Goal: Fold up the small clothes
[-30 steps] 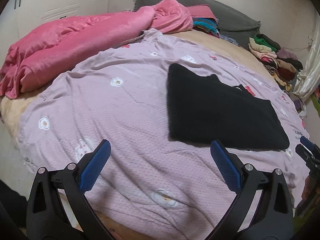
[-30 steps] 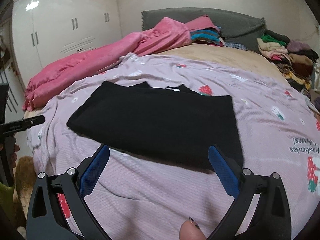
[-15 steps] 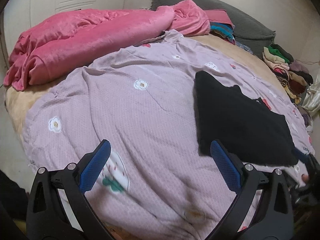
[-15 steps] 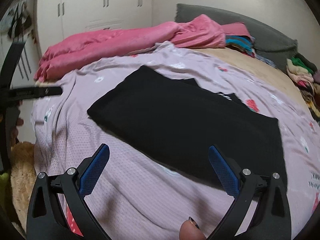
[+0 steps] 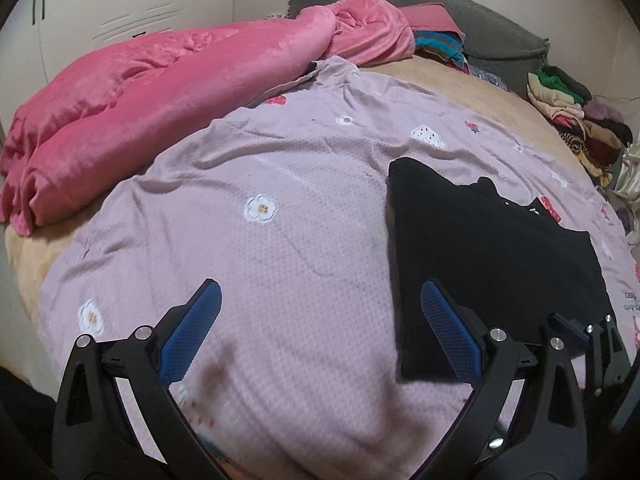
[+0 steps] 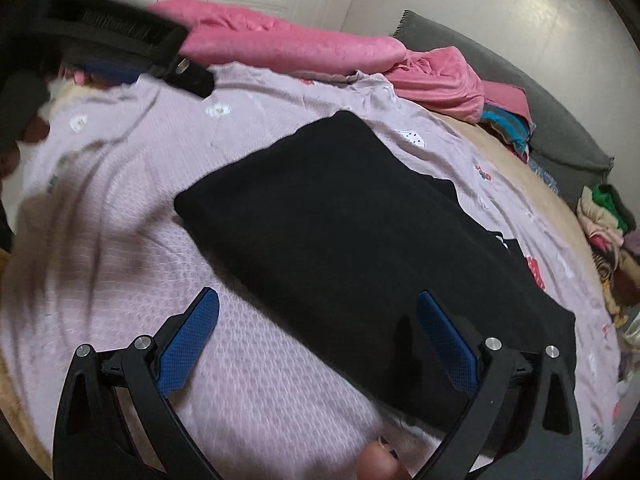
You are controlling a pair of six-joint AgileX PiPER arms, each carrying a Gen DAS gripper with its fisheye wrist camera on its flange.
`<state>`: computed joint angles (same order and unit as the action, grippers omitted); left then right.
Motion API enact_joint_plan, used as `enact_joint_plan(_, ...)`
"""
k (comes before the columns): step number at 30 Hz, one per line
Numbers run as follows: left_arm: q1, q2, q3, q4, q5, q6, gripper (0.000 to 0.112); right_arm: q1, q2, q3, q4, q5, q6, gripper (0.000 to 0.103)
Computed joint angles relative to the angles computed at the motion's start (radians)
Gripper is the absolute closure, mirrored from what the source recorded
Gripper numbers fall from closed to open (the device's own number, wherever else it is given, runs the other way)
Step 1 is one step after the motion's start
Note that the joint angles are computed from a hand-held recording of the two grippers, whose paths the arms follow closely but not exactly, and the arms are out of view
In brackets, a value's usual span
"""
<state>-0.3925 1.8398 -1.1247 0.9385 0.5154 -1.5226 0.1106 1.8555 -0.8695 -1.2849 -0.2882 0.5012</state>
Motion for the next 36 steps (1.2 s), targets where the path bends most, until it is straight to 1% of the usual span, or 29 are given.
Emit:
enact_joint_plan(1,0.004,0.013,-0.018,-0.011,0.001,0.020,0.019,0.020,0.015,-0.003,0.095,0.016,-0.095,0.005)
enact_joint_plan(2,0.009,0.027,-0.036,-0.025,0.003,0.043,0.019,0.030,0.026,-0.006,0.159,0.022,-0.159,0.005)
enact_joint_plan(4,0.018,0.055,-0.075,-0.057,0.007,0.091,0.019,0.049,0.046,-0.018,0.246,0.029,-0.244,0.005)
enact_joint_plan(6,0.028,0.083,-0.115,-0.089,0.014,0.141,0.019,0.063,0.062,-0.032,0.294,0.034,-0.288,0.005)
enact_joint_plan(10,0.045,0.140,-0.194,-0.134,0.027,0.217,0.019,0.091,0.098,-0.077,0.341,0.055,-0.322,0.005)
enact_joint_plan(15,0.080,0.211,-0.301,-0.247,0.032,0.351,0.019,0.120,0.136,-0.128,0.416,0.079,-0.376,0.005)
enact_joint_plan(17,0.091,0.235,-0.339,-0.290,0.035,0.398,0.019,0.128,0.152,-0.151,0.424,0.090,-0.371,0.005)
enact_joint_plan(20,0.115,0.282,-0.415,-0.412,0.040,0.521,0.019,0.134,0.169,-0.179,0.431,0.098,-0.360,0.005)
enact_joint_plan(21,0.127,0.300,-0.444,-0.474,0.036,0.577,0.019,0.137,0.172,-0.183,0.459,0.098,-0.385,0.005)
enact_joint_plan(22,0.132,0.312,-0.461,-0.507,0.035,0.605,0.019,0.135,0.171,-0.179,0.510,0.085,-0.432,0.006)
enact_joint_plan(23,0.142,0.334,-0.493,-0.573,0.037,0.668,0.019,0.129,0.162,-0.167,0.521,0.060,-0.442,0.016)
enact_joint_plan(24,0.150,0.353,-0.520,-0.620,0.044,0.707,0.019,0.121,0.155,-0.157,0.493,0.037,-0.418,0.027)
enact_joint_plan(25,0.154,0.368,-0.541,-0.650,0.052,0.732,0.019,0.109,0.140,-0.140,0.424,0.008,-0.360,0.044)
enact_joint_plan(26,0.160,0.383,-0.563,-0.696,0.056,0.773,0.019,0.096,0.124,-0.116,0.393,-0.026,-0.341,0.054)
enact_joint_plan(27,0.171,0.399,-0.583,-0.762,0.055,0.826,0.019,0.088,0.112,-0.097,0.403,-0.053,-0.362,0.060)
enact_joint_plan(28,0.177,0.412,-0.597,-0.812,0.055,0.865,0.019,0.076,0.096,-0.066,0.423,-0.095,-0.401,0.072)
enact_joint_plan(29,0.184,0.423,-0.610,-0.866,0.052,0.910,0.019,0.068,0.084,-0.047,0.440,-0.120,-0.425,0.078)
enact_joint_plan(31,0.191,0.448,-0.641,-0.945,0.056,0.967,0.019,0.039,0.070,-0.037,0.376,-0.154,-0.362,0.084)
enact_joint_plan(34,0.190,0.470,-0.675,-0.988,0.061,0.996,0.019,-0.003,0.054,-0.052,0.225,-0.179,-0.189,0.087)
enact_joint_plan(35,0.189,0.475,-0.685,-1.000,0.061,1.003,0.019,-0.012,0.046,-0.049,0.204,-0.189,-0.164,0.087)
enact_joint_plan(36,0.188,0.479,-0.696,-1.026,0.061,1.021,0.025,-0.024,0.038,-0.046,0.196,-0.205,-0.155,0.088)
